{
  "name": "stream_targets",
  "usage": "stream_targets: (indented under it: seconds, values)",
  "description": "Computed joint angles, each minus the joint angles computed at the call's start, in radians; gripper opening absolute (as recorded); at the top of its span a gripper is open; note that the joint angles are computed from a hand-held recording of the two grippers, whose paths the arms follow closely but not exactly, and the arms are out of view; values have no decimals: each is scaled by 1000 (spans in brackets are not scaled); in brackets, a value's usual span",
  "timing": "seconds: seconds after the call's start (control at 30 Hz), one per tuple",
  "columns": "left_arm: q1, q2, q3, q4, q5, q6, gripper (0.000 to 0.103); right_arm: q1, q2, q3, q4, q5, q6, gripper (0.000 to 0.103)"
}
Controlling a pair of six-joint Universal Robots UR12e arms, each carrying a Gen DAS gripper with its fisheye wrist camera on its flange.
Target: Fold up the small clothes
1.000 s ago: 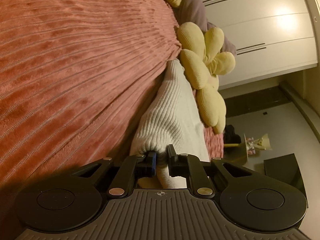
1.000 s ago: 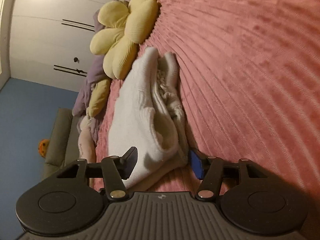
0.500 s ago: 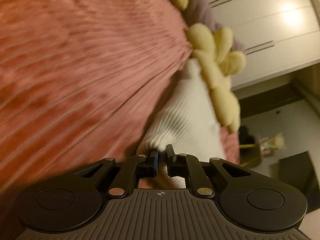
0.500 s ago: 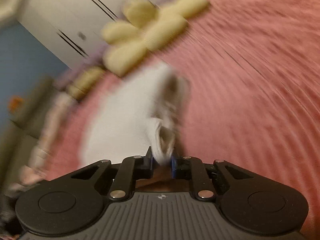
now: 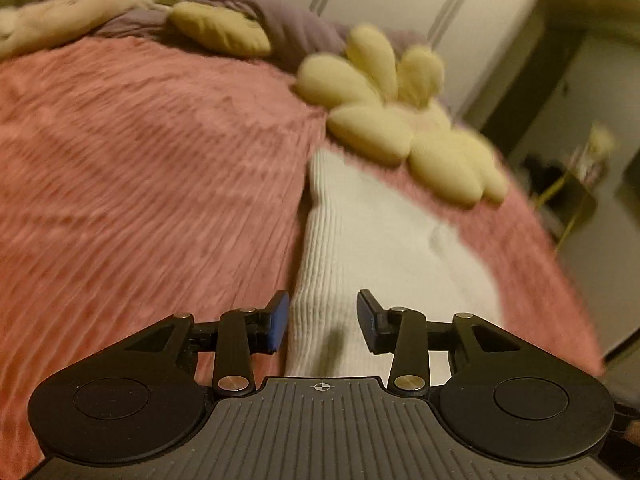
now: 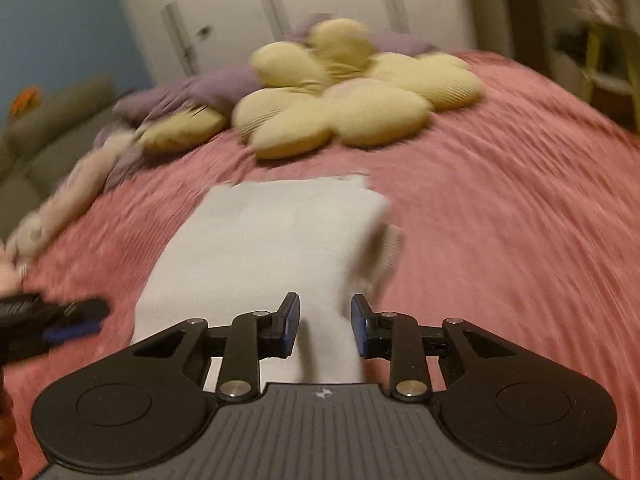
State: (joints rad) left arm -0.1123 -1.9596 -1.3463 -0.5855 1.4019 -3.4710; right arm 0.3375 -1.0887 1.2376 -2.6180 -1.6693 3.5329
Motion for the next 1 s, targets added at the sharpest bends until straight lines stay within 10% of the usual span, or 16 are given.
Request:
stream_targets:
  seconds: [0.13,0.4,0.7,0.8,1.0]
  values:
    - [-9,-28,38,-119,71,31,43,24,48,-76,79,-84,-130,26]
    - [-5,-17,33,-118,113,60,54,3,44,-72,156,-31,-118,33]
    - [-42,-140,198,-22,189,100,94,33,138,-190,5,-141,-115,39]
    - [-49,-192,237,44,213,68,96,39,194,-254,-32,-203,-102,63]
    - [-60,-248,274,48,246,116,98,31,251,-302,-49,-260,-126,71]
